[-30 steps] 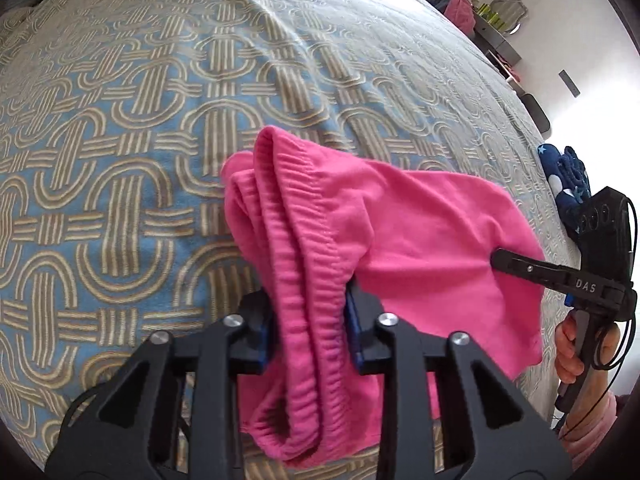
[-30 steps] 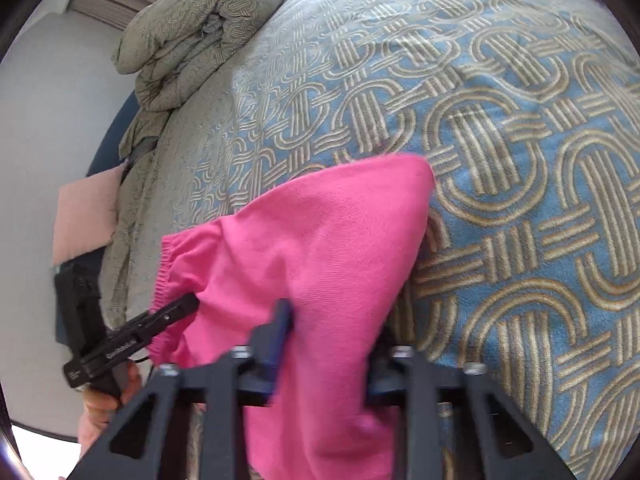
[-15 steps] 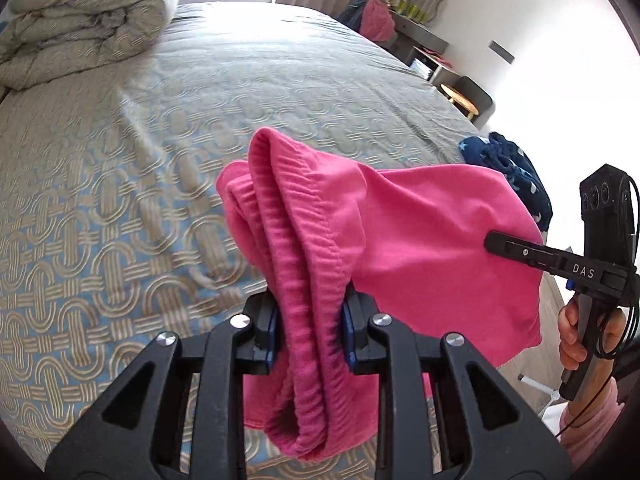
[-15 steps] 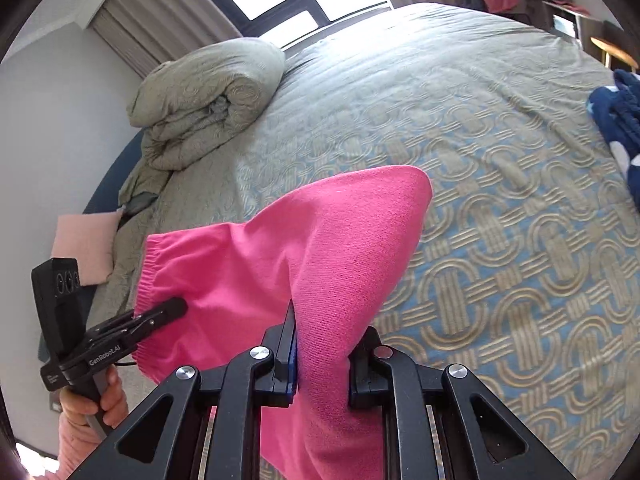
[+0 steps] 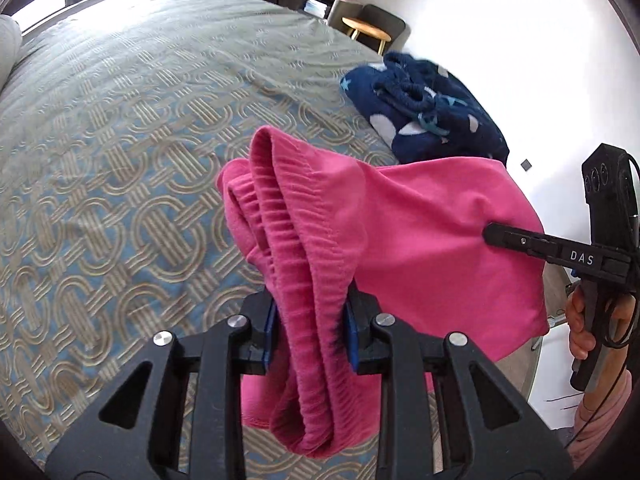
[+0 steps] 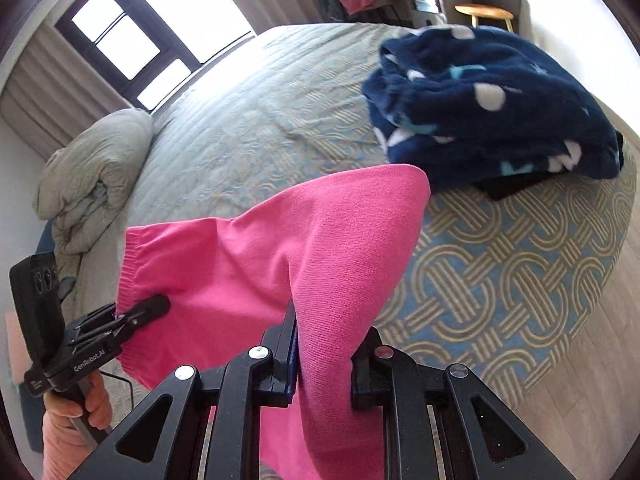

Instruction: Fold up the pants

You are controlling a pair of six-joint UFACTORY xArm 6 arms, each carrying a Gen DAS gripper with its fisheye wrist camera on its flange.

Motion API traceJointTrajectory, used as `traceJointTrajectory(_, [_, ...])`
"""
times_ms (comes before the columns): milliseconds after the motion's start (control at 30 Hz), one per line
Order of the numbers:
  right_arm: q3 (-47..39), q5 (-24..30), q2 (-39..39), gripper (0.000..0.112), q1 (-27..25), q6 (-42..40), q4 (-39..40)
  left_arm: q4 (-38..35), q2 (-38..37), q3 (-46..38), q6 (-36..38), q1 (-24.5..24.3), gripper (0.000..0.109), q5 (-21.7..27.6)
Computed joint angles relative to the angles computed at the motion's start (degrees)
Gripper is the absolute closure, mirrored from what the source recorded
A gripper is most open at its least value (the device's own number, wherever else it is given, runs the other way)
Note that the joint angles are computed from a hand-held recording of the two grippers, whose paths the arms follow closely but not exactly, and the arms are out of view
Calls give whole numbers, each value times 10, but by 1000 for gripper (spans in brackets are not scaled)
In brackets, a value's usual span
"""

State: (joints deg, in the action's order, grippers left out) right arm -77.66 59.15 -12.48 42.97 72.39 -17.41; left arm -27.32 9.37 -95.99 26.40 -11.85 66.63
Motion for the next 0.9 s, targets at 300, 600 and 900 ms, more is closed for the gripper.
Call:
traceJointTrajectory(300, [11,219,20,60,5,120,-61,134,-40,119,-17,-7,24,-119])
traceJointTrajectory(600, [-144,332,103,59,124,113,-162,146,-142,203,-2,-31,24,-195])
traceJointTrajectory(900, [-283,402,173,57,223,95,-230,96,-268,282,-49,-30,24,-180])
